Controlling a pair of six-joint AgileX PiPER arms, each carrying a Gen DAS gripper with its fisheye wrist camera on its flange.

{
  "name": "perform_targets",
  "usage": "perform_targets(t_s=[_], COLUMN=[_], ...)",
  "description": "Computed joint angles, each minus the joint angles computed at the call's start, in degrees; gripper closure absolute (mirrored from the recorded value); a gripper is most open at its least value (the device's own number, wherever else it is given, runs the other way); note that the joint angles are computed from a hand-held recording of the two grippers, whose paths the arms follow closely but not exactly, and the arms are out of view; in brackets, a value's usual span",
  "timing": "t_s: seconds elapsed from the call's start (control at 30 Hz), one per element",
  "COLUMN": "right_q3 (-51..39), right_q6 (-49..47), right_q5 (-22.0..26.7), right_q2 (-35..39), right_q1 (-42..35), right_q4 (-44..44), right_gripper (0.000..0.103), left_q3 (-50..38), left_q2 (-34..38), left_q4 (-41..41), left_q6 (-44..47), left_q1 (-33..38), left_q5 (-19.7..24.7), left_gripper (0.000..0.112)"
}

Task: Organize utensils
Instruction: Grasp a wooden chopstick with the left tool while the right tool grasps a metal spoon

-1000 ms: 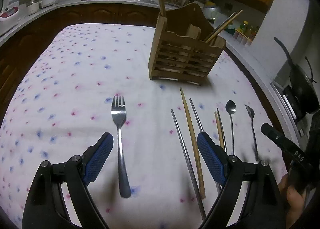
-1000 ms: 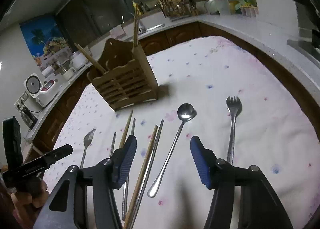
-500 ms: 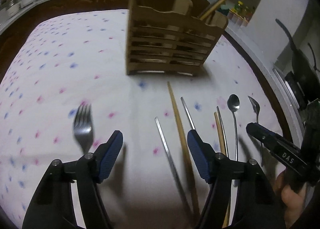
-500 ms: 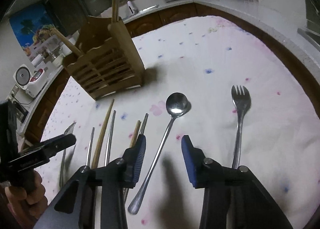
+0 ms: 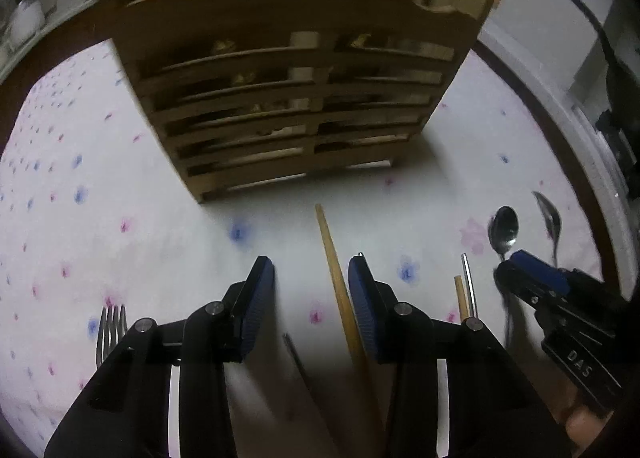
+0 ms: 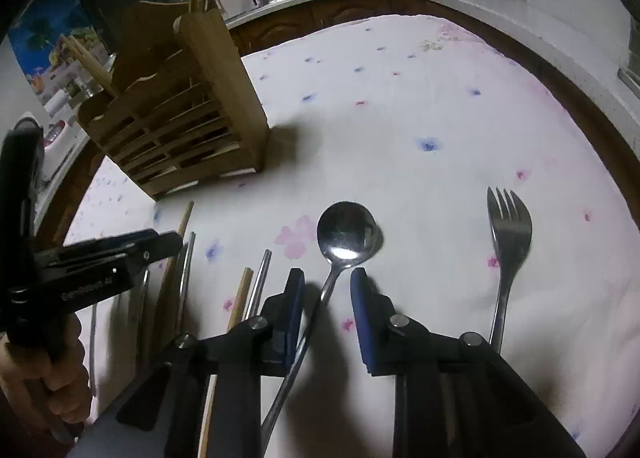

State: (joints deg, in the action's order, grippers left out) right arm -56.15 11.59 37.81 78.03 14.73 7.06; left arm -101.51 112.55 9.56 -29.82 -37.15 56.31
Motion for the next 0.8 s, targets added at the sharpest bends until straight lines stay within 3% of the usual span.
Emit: perform_targets(t_s=[0.1, 0.3, 0.37, 0.47, 0.63, 0.7, 0.73, 0.8], right_q3=[-1.4, -2.9, -1.3, -0.3, -2.2, -3.1, -3.5, -3.2], right_q6=[1.9, 2.0, -0.1, 3.5, -5.6, -7.4, -8.1, -11.5], right_q5=[0.4, 0.9, -0.5, -2.4, -2.8, -2.6, -2.4, -2.7], right_q2=[1.3, 2.7, 1.1, 0.0, 3.7, 4.6, 4.9, 4.3], right_q1=[1.3, 1.4, -0.2, -0.4, -5.1, -5.6, -5.8, -6.8], right_q4=[-2.9, -3.8, 0.2, -3.2, 5.1, 6.6, 7.2, 10.5], right_gripper=[0.079, 0.079, 0.077, 0.077, 0.077, 0.082, 0.096, 0.099], left_q3=[-2.3, -4.0, -3.6, -2.8, -0.9, 1.0, 1.9, 3.5], left_q2=[1.7, 2.8, 2.5, 2.1, 0.8, -0.5, -1.1, -2.5], left_q4=[2.7, 3.9, 3.0, 3.1, 1.8, -0.2, -1.2, -2.5], left_q6=[-0.1, 1.5, 2.4, 3.0, 3.0, 3.6, 4.0, 3.9], left_q1=[-1.2, -1.6, -1.1, -0.9, -0.3, 0.7, 1.2, 2.0], left_q5=[1.3, 1.9, 1.3, 0.6, -1.1, -2.5, -3.2, -4.4], left_gripper=[0.077, 0.101, 0.103, 0.104, 0.105, 0.106, 0.106, 0.108])
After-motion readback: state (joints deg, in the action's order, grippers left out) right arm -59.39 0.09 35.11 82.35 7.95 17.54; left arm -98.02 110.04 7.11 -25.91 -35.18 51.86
